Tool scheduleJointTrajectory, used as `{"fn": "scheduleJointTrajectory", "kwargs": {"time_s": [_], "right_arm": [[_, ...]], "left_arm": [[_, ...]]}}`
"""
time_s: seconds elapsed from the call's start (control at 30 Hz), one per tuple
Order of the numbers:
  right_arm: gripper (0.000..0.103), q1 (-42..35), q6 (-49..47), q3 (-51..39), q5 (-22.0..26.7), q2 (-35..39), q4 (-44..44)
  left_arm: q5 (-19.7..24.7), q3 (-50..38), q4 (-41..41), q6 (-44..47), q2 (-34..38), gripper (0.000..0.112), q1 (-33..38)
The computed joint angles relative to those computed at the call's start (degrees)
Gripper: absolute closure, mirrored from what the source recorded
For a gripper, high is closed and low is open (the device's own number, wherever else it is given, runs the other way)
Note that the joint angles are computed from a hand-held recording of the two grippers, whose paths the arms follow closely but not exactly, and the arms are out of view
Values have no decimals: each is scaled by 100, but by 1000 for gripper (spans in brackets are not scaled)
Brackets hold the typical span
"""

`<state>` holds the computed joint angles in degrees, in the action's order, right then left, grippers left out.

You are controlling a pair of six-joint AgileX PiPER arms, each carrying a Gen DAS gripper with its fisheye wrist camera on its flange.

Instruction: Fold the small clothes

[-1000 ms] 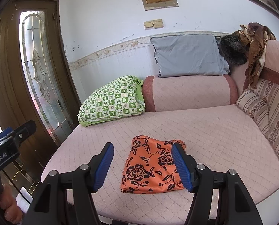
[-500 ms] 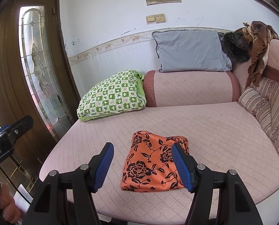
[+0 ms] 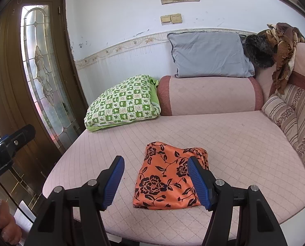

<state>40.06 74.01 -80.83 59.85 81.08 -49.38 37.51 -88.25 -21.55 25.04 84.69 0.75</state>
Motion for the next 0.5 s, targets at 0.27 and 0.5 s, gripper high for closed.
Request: {"fn": "scheduleJointTrajectory", "kwargs": {"time_s": [0.27,0.5], "right_arm": [[36,-109,-73,-78,-105,83,31],[36,-149,-175,-275,-149,223,42]], "left_arm": [[-15,-92,128,-129,105,15,-39],[-1,-205,144,-157,208,15,-16]]}}
